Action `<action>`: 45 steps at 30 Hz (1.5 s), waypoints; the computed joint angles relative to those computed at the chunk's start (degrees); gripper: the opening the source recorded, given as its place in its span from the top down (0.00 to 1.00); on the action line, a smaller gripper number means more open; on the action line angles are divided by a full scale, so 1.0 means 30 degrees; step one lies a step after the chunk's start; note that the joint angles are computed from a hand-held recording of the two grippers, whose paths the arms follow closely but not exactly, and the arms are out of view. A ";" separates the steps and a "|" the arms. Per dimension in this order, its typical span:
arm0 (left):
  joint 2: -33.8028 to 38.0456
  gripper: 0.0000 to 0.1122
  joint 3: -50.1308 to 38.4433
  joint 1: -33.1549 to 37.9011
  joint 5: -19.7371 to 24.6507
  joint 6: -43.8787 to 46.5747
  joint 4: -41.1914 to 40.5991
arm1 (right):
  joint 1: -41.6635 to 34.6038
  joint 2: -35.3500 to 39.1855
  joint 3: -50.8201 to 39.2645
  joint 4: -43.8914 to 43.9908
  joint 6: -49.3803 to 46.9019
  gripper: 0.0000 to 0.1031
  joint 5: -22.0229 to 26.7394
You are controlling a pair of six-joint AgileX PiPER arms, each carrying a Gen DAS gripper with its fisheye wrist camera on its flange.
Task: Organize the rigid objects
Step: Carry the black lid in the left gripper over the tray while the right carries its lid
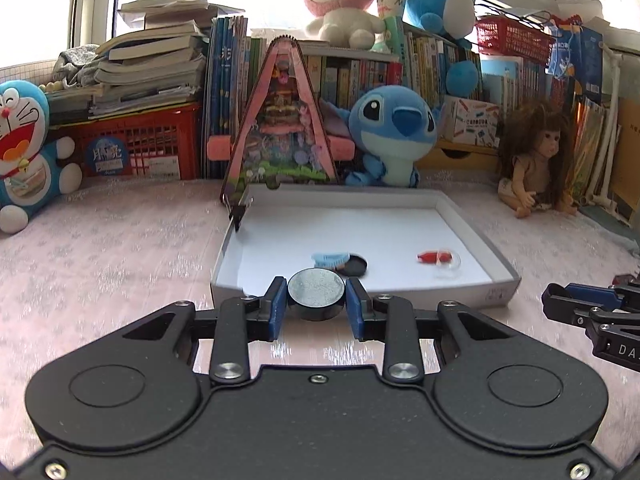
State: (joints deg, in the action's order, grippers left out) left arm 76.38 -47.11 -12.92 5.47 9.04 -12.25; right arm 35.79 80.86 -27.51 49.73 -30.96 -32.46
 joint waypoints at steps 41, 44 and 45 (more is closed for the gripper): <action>1.2351 0.74 -1.3019 -0.0698 0.4374 -1.0778 1.0440 | -0.5736 0.9408 -1.3922 1.0762 -1.1701 0.64 0.8015; 1.2481 0.74 -1.3157 -0.0765 0.4554 -1.0648 1.0266 | -0.5843 0.9732 -1.4339 1.3480 -1.4326 0.64 0.8250; 1.2524 0.74 -1.3174 -0.0771 0.4563 -1.0635 1.0218 | -0.5870 0.9861 -1.4514 1.4730 -1.5571 0.64 0.8257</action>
